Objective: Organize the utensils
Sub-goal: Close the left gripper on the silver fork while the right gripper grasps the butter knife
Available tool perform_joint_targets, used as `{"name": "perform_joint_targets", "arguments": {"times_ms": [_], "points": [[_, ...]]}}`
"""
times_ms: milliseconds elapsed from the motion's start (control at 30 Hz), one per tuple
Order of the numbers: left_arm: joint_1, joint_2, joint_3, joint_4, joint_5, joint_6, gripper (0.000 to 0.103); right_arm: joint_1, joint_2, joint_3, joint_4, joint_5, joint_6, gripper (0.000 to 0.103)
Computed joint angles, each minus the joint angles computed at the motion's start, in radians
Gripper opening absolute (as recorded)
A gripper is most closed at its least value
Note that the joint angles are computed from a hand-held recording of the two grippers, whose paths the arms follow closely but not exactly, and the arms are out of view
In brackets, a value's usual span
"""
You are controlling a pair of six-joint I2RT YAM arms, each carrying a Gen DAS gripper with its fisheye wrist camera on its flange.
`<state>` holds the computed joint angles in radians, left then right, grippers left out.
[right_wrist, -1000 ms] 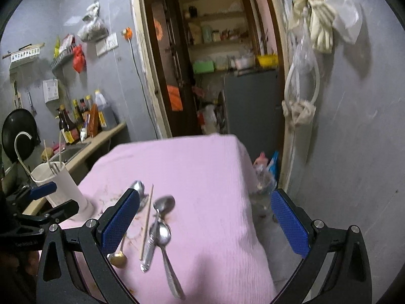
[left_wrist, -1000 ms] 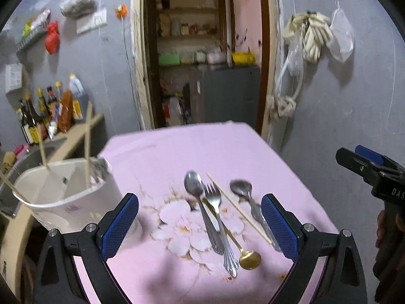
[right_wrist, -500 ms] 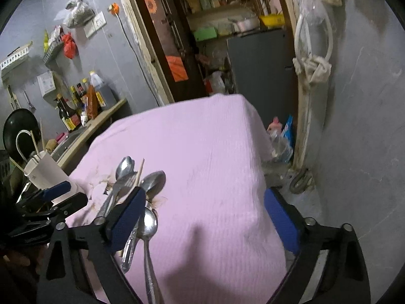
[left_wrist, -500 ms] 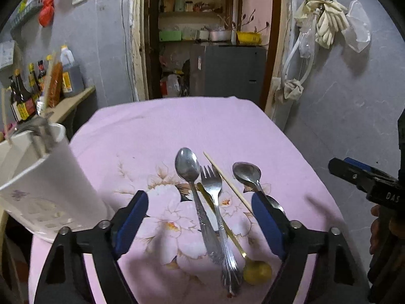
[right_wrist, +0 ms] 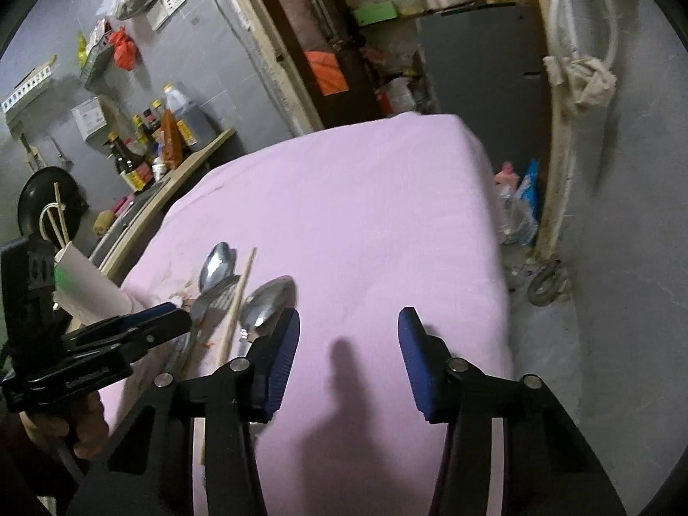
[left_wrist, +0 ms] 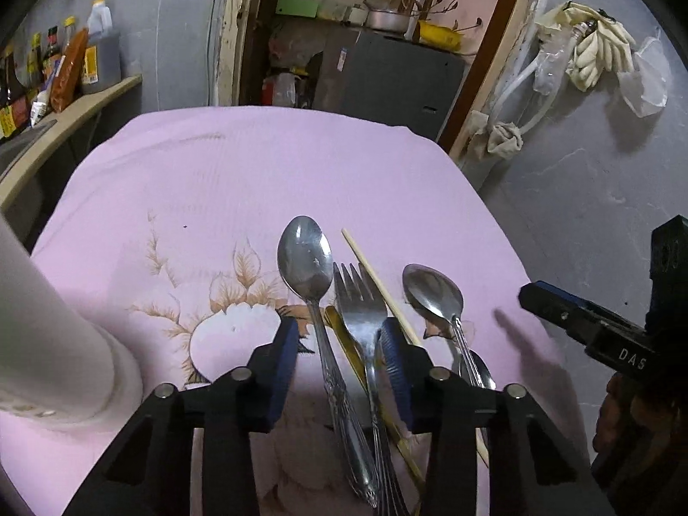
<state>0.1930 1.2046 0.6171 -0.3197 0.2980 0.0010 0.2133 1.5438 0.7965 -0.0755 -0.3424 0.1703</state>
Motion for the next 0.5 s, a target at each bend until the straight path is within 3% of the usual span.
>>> {"name": "perform_joint_targets", "arguments": {"times_ms": [200,500], "points": [[0.009,0.043,0.018,0.016,0.048,0.0,0.025,0.032,0.069,0.036,0.02,-0.054,0.0,0.03],[0.039,0.115,0.07,-0.021,0.156,-0.006,0.018,0.054,0.115,0.068,-0.006,-0.063,0.0,0.03]]}}
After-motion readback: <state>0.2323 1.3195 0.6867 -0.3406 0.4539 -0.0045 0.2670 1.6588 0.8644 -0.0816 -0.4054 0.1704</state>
